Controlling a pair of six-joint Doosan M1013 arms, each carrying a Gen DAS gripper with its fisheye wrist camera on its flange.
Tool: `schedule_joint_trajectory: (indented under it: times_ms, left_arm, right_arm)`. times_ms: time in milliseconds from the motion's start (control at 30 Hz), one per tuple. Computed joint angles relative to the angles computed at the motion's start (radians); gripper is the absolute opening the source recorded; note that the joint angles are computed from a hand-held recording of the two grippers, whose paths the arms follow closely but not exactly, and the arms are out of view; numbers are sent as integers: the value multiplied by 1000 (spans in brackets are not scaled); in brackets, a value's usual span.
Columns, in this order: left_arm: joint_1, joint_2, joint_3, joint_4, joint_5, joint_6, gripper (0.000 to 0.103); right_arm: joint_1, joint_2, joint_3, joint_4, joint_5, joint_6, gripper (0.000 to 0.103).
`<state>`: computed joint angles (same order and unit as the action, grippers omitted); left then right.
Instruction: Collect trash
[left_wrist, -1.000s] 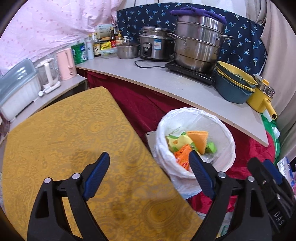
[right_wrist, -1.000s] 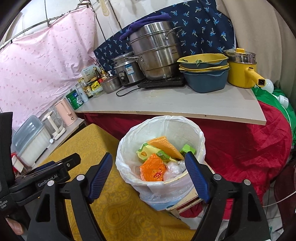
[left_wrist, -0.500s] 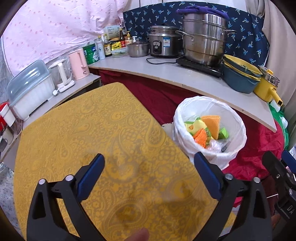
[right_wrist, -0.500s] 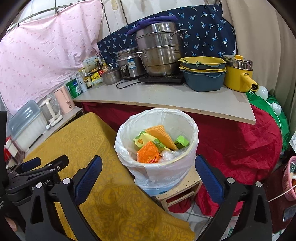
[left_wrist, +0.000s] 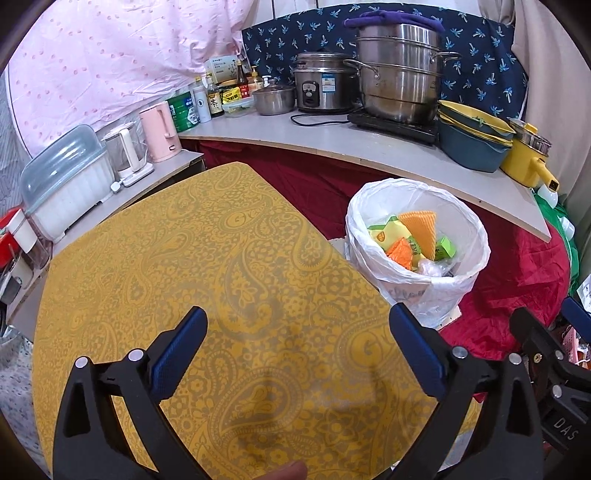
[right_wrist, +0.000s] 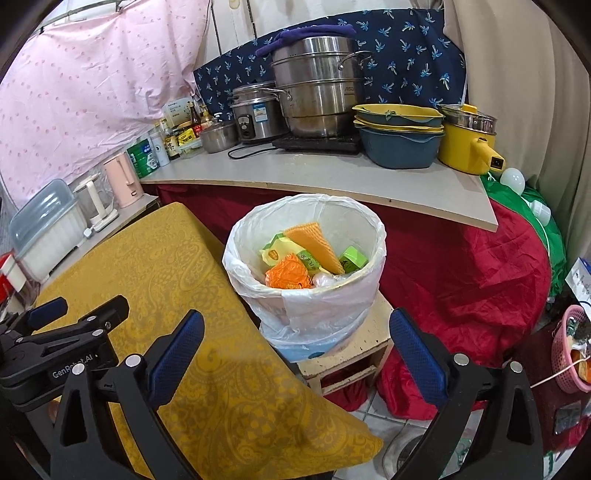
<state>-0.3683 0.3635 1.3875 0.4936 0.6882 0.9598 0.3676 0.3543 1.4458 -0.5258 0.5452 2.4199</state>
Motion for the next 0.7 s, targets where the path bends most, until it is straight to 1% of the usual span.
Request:
schedule_joint_trajectory:
  times_ms: [267, 700]
  left_arm:
    - [0, -6, 15, 3, -6, -7, 95]
    - [-1, -2, 20, 28, 3, -32, 95]
  right_arm:
    - [7, -5, 8, -20, 14, 15, 97]
    - [9, 3, -2, -14, 20, -10, 97]
